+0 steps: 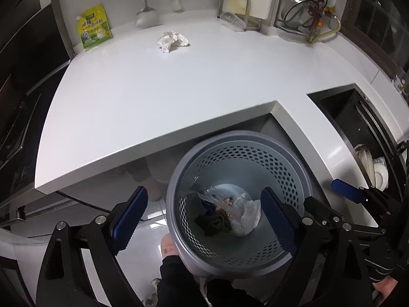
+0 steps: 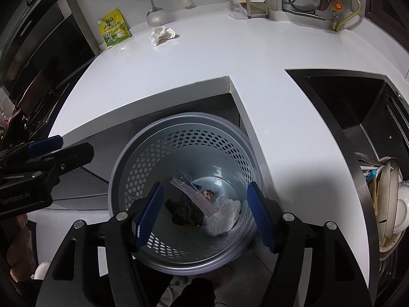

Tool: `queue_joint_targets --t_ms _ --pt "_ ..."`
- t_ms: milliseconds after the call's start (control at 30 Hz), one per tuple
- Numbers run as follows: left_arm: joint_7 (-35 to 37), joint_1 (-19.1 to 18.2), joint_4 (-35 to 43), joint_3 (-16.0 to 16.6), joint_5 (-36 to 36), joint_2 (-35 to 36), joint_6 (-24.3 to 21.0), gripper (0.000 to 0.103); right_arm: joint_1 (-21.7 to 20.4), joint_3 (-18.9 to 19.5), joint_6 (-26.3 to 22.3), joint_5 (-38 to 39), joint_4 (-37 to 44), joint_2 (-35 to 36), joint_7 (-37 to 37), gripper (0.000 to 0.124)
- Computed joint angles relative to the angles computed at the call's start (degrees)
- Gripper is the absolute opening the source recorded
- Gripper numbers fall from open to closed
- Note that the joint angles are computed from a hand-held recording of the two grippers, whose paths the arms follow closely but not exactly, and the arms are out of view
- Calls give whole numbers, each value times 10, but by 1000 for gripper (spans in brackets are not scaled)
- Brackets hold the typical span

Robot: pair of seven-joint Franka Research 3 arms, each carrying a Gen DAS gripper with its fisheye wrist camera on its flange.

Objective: Collect trash
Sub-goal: 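Open both tools inside the bin to drop the grey cloth and tissue, then move both tools back over the counter toward the crumpled printed paper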

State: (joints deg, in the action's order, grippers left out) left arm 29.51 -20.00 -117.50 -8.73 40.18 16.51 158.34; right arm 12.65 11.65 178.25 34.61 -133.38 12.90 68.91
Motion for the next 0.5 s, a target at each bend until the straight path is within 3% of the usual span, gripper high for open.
queue_joint_targets --t_ms 233,500 --pt "-31 -3 7 12 35 -6 -8 92 -16 18 3 31 16 0 -29 71" --pt "-48 9 23 17 62 -9 -14 94 -8 7 -10 30 54 14 -26 71"
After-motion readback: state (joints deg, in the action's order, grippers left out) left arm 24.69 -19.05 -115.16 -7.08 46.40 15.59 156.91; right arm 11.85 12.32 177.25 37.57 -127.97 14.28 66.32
